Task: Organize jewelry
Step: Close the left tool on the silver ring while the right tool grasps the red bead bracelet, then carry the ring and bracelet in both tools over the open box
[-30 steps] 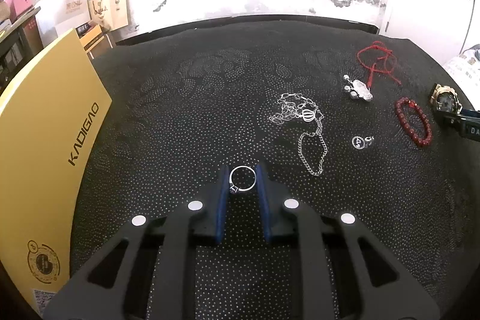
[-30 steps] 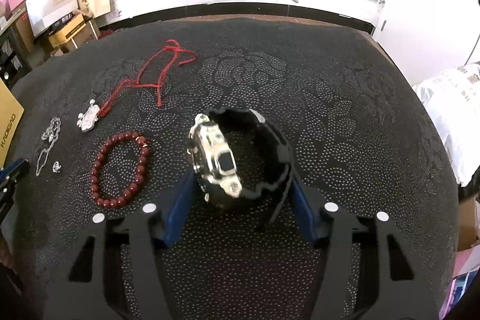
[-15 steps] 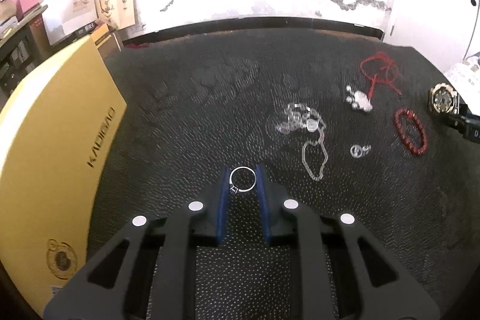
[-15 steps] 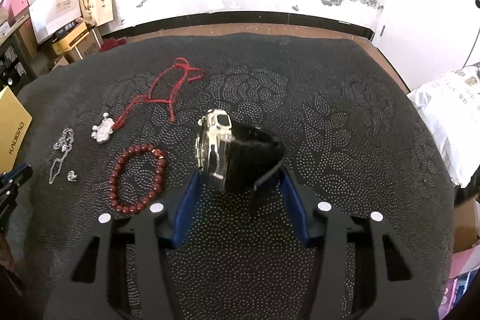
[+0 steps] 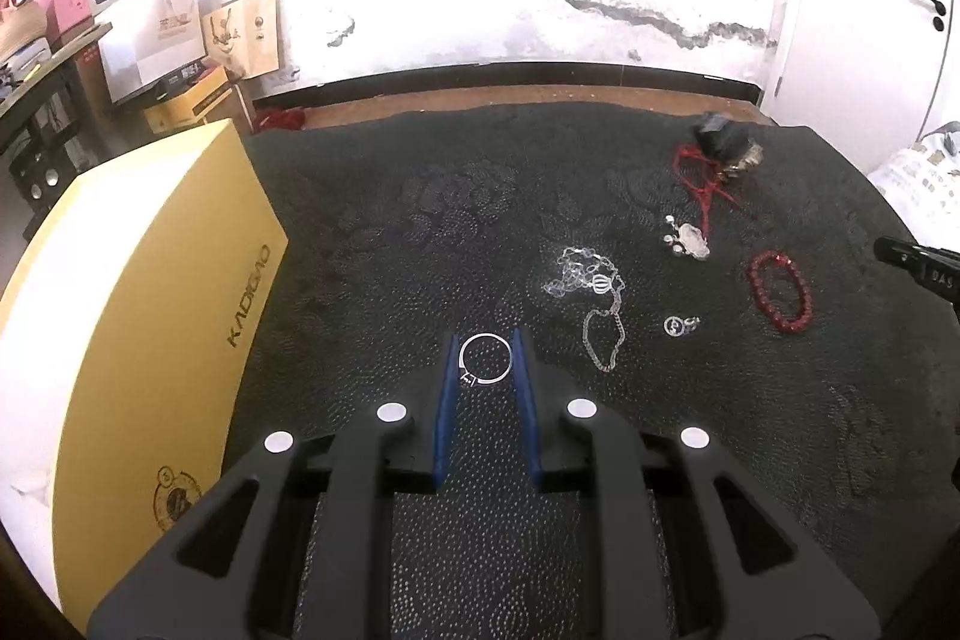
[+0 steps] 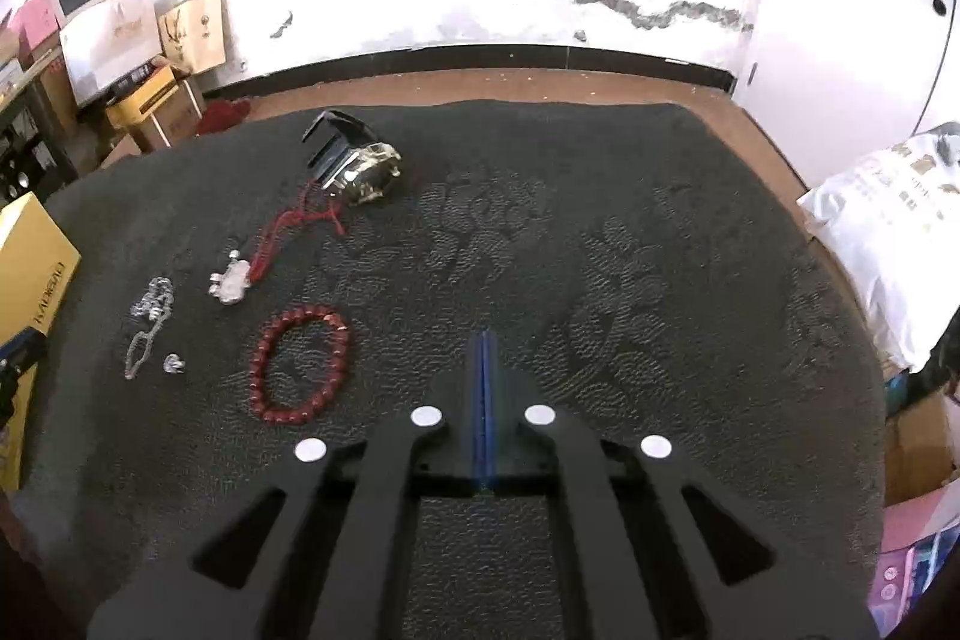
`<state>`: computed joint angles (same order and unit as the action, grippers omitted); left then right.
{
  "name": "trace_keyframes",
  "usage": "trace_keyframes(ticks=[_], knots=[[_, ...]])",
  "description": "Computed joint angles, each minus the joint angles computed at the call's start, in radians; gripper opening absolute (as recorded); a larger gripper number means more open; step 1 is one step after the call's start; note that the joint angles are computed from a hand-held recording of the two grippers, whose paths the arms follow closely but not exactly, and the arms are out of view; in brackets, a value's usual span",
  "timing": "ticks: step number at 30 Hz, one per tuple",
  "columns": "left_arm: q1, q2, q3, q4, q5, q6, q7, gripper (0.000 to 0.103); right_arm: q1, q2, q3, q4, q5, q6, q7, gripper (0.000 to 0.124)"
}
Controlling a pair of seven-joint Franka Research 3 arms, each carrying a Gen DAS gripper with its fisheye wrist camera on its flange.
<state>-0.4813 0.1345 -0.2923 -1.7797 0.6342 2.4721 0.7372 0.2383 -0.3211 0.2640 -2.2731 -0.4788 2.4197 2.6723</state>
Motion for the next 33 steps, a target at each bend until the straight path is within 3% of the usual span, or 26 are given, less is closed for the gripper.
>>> trace_keyframes(ticks=[1,2,3,4,10,12,15,20,21,24,25,28,31,33], knots=[[0.000,-0.003,0.000,-0.006,0.000,-0.002,0.000,0.018,0.005,-0.001,-0.010,-0.009,0.016,0.021,-0.008,0.020],[-0.001,-0.003,-0.001,-0.007,-0.003,-0.006,0.002,0.018,0.007,0.003,-0.019,-0.018,0.032,0.067,-0.009,0.074],[0.001,-0.001,-0.003,-0.008,-0.014,-0.009,0.010,0.018,-0.006,0.002,-0.012,-0.027,0.015,0.106,0.019,0.094],[0.001,0.005,-0.005,-0.003,-0.027,-0.016,0.021,0.018,-0.013,0.010,0.000,-0.018,0.003,0.107,0.032,0.096],[-0.003,0.046,0.006,0.009,-0.027,-0.043,0.012,0.018,0.007,0.152,-0.018,0.117,-0.048,0.071,-0.061,0.096],[0.005,0.057,0.007,0.004,-0.062,-0.041,0.021,0.018,0.021,0.180,-0.029,0.148,0.034,-0.010,-0.144,0.096],[0.009,0.058,0.010,-0.010,-0.081,-0.030,0.039,0.018,0.077,0.128,-0.063,0.068,0.091,0.056,-0.143,0.096],[-0.005,0.068,0.021,-0.006,-0.018,-0.021,0.019,0.018,0.119,0.239,-0.044,0.152,0.065,0.008,-0.198,0.098],[-0.007,0.068,0.022,-0.007,-0.007,-0.020,0.014,0.018,0.114,0.245,-0.032,0.156,0.004,0.016,-0.160,0.098],[-0.015,0.069,0.026,-0.011,0.027,-0.014,-0.012,0.018,0.145,0.257,-0.069,0.170,0.028,0.012,-0.167,0.097],[-0.018,0.070,0.027,-0.010,0.040,-0.016,-0.019,0.018,0.151,0.252,-0.073,0.170,0.028,0.020,-0.171,0.090],[-0.018,0.065,0.025,-0.017,0.045,-0.019,-0.028,0.018,0.159,0.252,-0.081,0.177,0.031,0.044,-0.188,0.034],[-0.013,0.061,0.021,-0.018,0.027,-0.025,-0.027,0.018,0.165,0.261,-0.082,0.189,0.041,0.049,-0.218,0.015],[-0.009,0.061,0.019,-0.015,0.007,-0.028,-0.021,0.018,0.173,0.258,-0.078,0.189,0.018,0.041,-0.206,0.015]])
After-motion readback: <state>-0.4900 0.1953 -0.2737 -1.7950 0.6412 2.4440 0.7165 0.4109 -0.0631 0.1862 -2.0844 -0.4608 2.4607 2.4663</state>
